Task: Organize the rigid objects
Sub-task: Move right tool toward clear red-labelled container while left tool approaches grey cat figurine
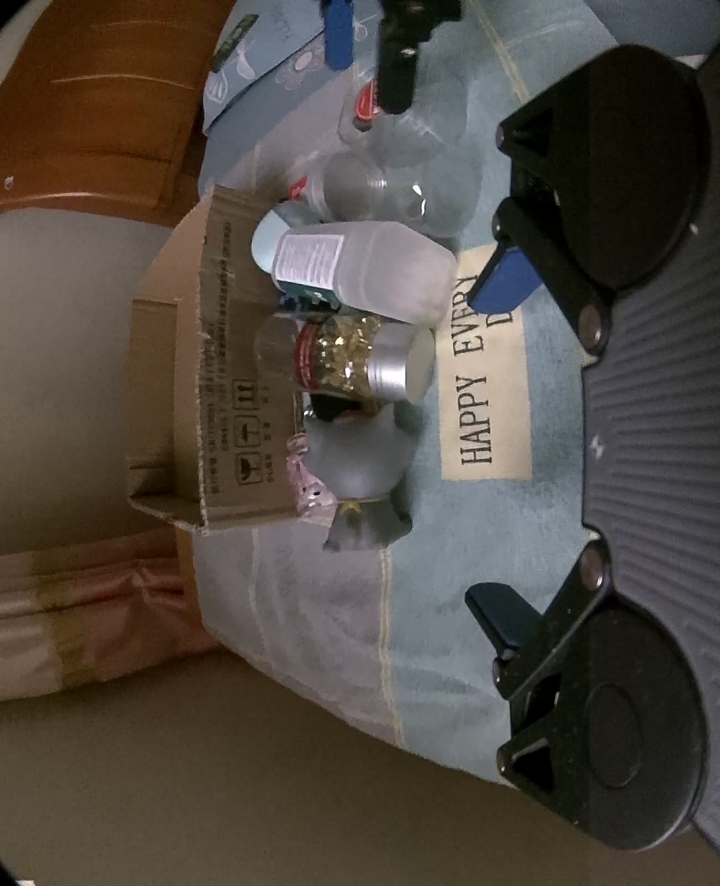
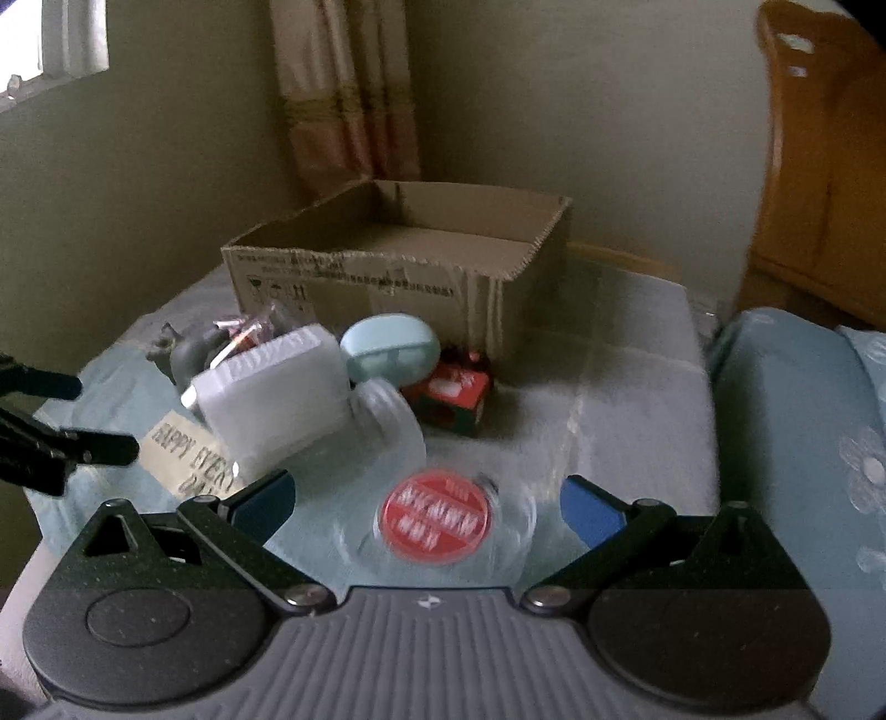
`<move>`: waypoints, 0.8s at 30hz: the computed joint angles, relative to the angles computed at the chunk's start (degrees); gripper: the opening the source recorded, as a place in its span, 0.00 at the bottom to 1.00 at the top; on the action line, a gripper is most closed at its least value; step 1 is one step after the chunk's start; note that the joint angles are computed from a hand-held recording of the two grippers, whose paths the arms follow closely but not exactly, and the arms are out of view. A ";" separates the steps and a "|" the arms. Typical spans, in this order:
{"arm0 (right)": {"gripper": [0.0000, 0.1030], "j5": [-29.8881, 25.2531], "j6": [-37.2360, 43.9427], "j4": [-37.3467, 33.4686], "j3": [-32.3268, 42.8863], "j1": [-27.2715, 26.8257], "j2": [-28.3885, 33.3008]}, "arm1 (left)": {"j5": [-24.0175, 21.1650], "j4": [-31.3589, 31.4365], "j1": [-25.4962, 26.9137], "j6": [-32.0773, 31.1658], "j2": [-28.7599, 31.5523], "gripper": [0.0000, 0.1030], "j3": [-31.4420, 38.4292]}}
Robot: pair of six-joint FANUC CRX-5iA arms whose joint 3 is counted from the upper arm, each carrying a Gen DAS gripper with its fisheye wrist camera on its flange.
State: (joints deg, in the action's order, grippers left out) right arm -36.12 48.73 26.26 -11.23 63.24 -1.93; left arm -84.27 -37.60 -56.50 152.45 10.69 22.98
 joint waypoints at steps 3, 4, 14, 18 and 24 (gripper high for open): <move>1.00 -1.21 11.60 -12.40 5.72 -2.99 2.37 | 0.87 0.56 0.76 0.01 -0.11 0.99 -0.60; 1.00 -1.78 15.30 -16.61 7.36 -3.98 2.89 | 0.96 0.67 0.95 -0.09 -0.15 0.99 -0.73; 1.00 -8.06 20.84 -25.35 10.03 -4.04 2.13 | 1.00 -0.51 1.93 -0.36 -1.19 0.99 -1.33; 1.00 -8.93 17.88 -22.21 7.92 -1.57 0.46 | -1.54 -4.73 1.56 0.05 -0.32 0.99 0.36; 1.00 -8.57 11.66 -15.21 5.26 1.38 -0.13 | 0.51 -6.71 4.13 0.44 0.64 0.99 0.41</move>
